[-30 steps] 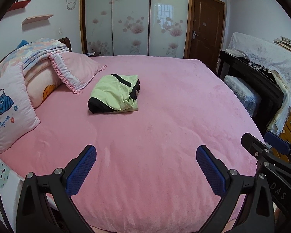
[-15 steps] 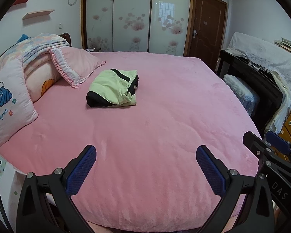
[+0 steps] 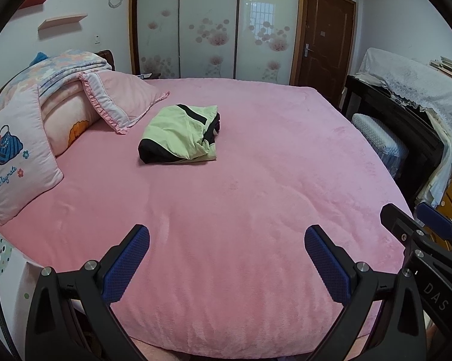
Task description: Fold large clothes
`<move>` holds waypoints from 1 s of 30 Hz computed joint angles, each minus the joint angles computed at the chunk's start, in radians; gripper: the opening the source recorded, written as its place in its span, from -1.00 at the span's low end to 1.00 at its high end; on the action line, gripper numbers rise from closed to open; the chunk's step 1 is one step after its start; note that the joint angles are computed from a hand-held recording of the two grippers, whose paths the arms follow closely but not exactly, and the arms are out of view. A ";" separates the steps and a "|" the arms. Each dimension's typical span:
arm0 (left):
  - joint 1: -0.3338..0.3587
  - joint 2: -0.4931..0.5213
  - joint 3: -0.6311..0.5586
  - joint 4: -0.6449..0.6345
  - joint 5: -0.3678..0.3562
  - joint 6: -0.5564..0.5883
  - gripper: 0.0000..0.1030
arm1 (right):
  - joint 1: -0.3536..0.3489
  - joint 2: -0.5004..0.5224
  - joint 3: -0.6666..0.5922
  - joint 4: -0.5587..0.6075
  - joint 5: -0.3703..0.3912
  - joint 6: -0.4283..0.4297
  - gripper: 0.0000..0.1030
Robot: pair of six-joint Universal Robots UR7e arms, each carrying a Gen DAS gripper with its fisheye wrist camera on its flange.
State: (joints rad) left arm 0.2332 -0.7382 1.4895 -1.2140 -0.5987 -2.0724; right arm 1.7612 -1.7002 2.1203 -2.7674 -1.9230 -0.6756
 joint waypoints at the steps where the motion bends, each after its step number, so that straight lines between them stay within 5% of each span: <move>1: -0.002 0.002 -0.003 0.008 0.000 -0.007 0.99 | -0.002 -0.001 0.001 -0.002 0.002 -0.003 0.27; 30: 0.003 -0.013 0.021 -0.048 -0.010 0.015 0.99 | 0.004 -0.001 0.000 -0.001 -0.008 0.006 0.27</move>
